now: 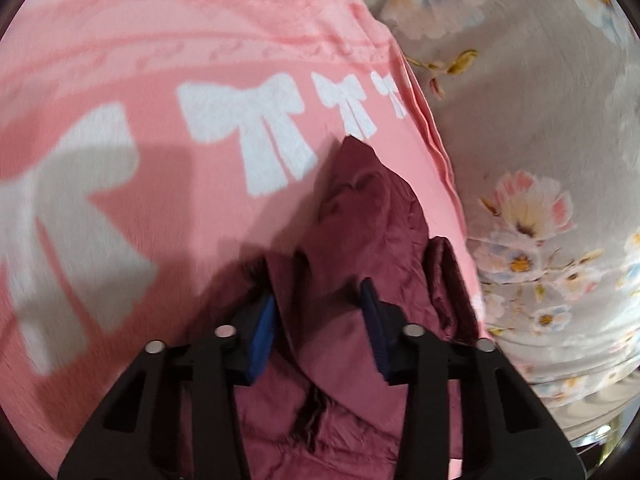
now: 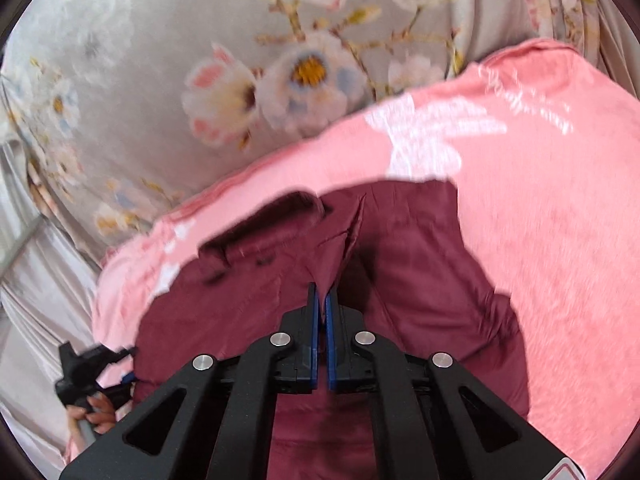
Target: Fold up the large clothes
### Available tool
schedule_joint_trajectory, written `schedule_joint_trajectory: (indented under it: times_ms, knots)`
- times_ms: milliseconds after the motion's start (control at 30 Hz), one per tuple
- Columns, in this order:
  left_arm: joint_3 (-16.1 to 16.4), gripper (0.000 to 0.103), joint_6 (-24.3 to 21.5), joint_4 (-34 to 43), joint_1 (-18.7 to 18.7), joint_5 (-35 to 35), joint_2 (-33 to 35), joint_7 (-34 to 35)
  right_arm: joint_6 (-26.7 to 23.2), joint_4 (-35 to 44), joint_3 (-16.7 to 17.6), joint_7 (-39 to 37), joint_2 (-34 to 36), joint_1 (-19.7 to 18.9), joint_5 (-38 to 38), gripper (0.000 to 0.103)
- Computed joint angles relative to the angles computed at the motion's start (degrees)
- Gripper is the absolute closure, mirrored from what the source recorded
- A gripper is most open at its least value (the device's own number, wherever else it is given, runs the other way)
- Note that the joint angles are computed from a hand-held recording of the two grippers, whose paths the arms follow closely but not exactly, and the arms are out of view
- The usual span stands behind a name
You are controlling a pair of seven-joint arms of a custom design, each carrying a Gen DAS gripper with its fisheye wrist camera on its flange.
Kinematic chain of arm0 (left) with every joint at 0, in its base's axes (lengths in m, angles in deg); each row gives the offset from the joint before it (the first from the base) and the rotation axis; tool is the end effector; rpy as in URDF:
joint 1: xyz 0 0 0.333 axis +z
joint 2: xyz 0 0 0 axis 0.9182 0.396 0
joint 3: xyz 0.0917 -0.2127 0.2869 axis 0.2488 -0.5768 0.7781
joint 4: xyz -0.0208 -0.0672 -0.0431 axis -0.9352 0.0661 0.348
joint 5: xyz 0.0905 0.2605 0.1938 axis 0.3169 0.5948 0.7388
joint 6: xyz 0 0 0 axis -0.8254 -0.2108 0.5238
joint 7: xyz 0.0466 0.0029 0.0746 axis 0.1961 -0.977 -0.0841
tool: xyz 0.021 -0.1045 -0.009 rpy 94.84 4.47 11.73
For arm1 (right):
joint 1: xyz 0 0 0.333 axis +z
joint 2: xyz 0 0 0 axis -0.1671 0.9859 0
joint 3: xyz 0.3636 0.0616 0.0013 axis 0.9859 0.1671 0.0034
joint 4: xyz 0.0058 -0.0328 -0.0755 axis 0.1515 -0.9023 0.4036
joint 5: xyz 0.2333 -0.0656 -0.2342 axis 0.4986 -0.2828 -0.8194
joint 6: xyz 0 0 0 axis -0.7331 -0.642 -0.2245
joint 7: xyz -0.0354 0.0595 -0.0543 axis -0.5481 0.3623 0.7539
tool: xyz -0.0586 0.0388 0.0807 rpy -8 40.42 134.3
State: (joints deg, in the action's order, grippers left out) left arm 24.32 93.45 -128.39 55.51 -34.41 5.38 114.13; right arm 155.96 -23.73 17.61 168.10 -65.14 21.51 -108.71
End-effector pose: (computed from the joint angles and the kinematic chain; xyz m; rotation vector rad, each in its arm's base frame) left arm 0.7608 -0.2141 0.5538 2.4406 -1.3357 1.3004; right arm 0.6088 0.3399 0.5741 -1.1256 1.8840 -0.4163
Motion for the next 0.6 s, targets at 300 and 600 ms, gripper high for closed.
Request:
schedule_joint_trajectory:
  times_ms: [300, 600]
  knots:
    - [7.5, 0.102, 2.0, -7.2, -4.6, 10.6, -5.0, -5.4, -6.6, 0.0, 3.2, -6.4, 1.7, -1.5, 4.7, 0.1]
    - [8.9, 0.102, 1.6, -10.0, -5.5, 16.1, -4.9, -7.2, -15.5, 3.3, 3.9, -13.0, 4.9, 0.1, 7.5, 0.102]
